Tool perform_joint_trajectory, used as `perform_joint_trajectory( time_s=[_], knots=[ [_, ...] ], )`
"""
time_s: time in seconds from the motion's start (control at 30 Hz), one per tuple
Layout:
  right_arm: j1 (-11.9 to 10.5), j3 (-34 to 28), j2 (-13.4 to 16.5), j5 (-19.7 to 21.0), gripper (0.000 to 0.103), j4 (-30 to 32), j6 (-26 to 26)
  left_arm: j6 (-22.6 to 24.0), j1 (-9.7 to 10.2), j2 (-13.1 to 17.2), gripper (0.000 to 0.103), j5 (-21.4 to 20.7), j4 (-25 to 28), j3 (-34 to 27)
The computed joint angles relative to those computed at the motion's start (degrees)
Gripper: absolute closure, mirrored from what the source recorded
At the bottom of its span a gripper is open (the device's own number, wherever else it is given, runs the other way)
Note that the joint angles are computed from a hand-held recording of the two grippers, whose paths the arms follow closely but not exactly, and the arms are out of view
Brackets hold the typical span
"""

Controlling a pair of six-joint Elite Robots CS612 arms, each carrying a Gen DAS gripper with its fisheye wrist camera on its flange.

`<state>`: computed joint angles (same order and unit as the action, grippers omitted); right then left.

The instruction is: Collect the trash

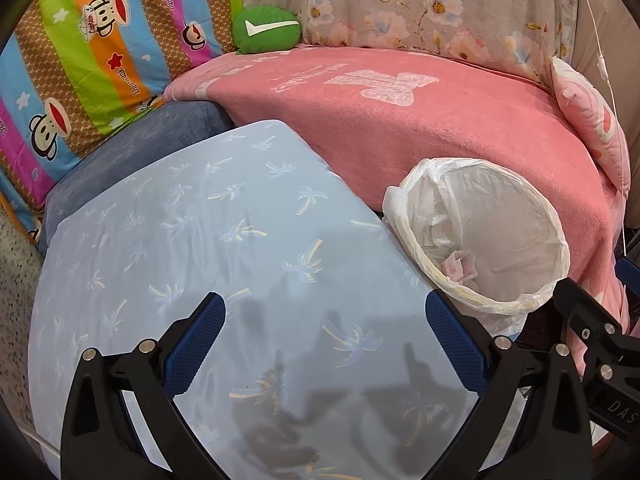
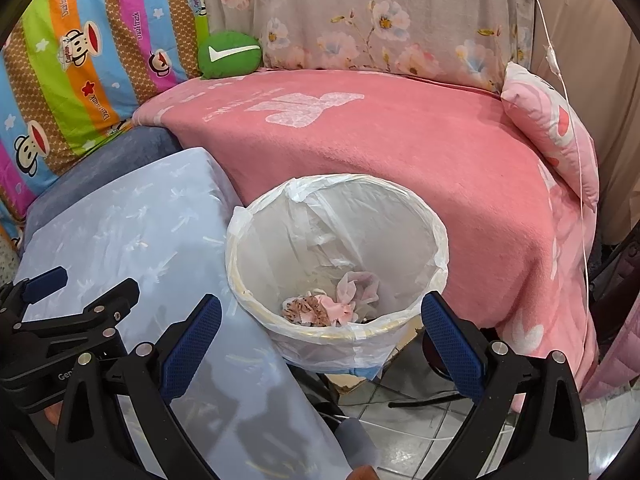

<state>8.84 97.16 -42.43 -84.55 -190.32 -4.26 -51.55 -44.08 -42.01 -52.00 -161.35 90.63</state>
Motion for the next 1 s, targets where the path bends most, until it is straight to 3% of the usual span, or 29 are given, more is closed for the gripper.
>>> perform_joint_trajectory(
  time_s=[1.0],
  knots=[
    [-0.10,-0.10,0.17,-0.21,0.006,0.12,0.05,0.67,-0.28,0.22,0.007,0.52,0.38,-0.52]
  ],
)
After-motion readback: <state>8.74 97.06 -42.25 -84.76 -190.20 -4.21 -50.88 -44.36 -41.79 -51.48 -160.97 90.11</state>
